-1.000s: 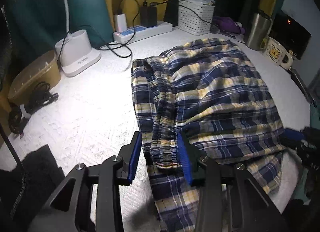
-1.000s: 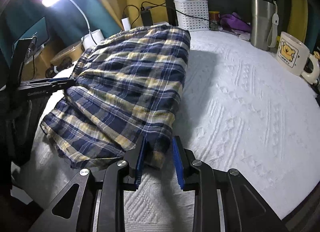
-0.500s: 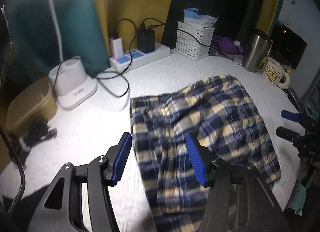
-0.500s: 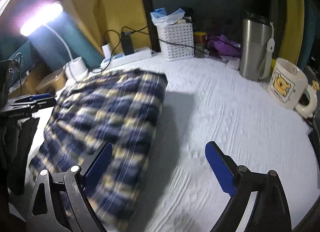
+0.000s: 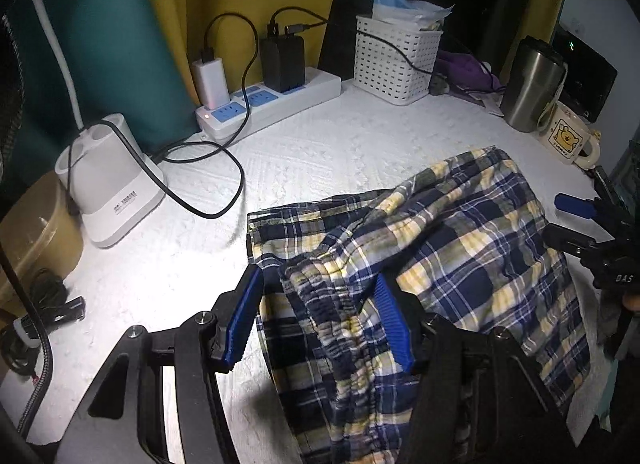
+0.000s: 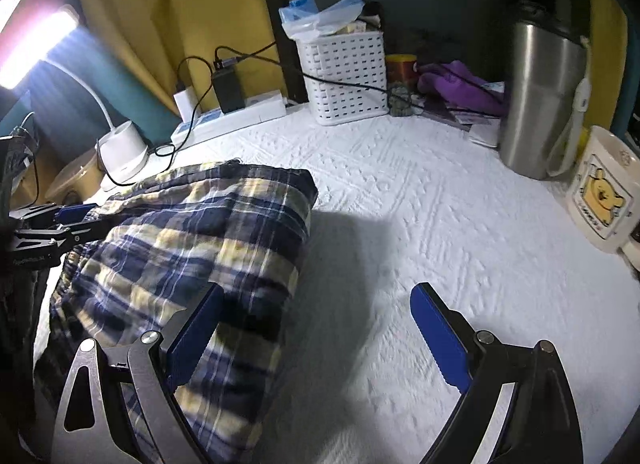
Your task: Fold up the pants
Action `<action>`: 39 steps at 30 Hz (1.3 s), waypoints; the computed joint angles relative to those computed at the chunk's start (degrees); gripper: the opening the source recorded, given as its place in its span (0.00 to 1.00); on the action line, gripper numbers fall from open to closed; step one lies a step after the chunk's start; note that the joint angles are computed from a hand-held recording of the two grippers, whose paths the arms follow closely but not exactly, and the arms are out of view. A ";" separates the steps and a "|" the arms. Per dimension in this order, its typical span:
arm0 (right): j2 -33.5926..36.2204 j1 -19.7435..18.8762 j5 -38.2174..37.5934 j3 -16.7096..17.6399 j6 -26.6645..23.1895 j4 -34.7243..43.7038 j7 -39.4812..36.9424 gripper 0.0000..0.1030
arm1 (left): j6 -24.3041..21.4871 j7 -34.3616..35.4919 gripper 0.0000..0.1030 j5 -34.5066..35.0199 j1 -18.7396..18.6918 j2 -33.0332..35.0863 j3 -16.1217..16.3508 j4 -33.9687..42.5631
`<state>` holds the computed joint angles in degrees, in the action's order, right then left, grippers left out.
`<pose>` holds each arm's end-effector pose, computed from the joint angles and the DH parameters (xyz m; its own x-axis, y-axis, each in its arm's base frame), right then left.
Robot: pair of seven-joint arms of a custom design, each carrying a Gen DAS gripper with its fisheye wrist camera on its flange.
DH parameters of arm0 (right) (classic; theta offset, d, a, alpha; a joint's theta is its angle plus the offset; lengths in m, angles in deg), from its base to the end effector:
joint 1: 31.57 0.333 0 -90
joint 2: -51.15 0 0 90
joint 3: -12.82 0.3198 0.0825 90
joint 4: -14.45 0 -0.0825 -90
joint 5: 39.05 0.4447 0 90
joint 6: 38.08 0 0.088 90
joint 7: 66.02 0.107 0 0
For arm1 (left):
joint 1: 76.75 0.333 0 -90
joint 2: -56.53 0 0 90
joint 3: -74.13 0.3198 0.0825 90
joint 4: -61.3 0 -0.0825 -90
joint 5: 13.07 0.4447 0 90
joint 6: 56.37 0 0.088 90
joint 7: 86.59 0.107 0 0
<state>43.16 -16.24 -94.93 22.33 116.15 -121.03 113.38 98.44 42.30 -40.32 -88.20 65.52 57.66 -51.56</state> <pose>0.4952 0.2595 0.3869 -0.2722 -0.9558 -0.1108 -0.6901 0.2741 -0.6698 0.6131 -0.2998 0.4298 -0.7127 -0.6993 0.0549 -0.5754 0.5381 -0.6159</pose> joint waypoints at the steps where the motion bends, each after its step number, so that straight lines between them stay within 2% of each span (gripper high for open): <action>1: 0.62 -0.11 -0.03 -0.15 0.30 0.44 -0.34 0.92 | -0.27 -0.18 0.55 0.05 0.03 0.36 0.06 0.36; 9: 5.06 0.63 3.14 -2.27 1.32 3.80 -6.71 0.92 | 0.42 -3.33 0.57 4.60 -0.41 3.08 0.47 2.12; 15: 6.19 1.25 6.78 -3.40 0.92 4.81 -10.26 0.92 | 0.22 -3.70 0.57 4.85 0.58 4.32 -0.34 3.37; 19: 6.50 1.53 7.01 -3.61 -0.39 5.50 -10.52 0.92 | 0.20 -4.72 0.57 5.40 0.78 5.62 -0.46 4.60; 24: 7.27 1.69 6.87 -4.00 -1.16 6.56 -10.52 0.92 | 2.81 -5.28 0.57 6.74 0.84 6.32 -0.75 4.41; 31: 8.31 1.89 5.72 -4.68 -2.29 8.17 -8.62 0.92 | 6.84 -9.40 0.57 13.31 -0.48 7.59 0.12 4.31; 35: 8.40 2.14 4.85 -4.85 -2.93 8.54 -7.50 0.92 | 5.80 -10.51 0.57 13.44 0.33 7.26 -0.61 4.79; 37: 8.13 2.17 4.06 -4.90 -2.33 8.36 -6.64 0.86 | 4.92 -8.73 0.57 10.62 1.81 6.12 -2.03 4.49; 39: 7.83 1.65 4.75 -5.29 2.46 7.39 -6.79 0.68 | 3.37 -6.24 0.57 8.01 2.70 5.09 -2.79 4.16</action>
<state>50.99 -14.59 -90.18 17.04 118.61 -113.64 106.60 101.80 36.06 -32.30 -85.50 70.61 54.86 -47.40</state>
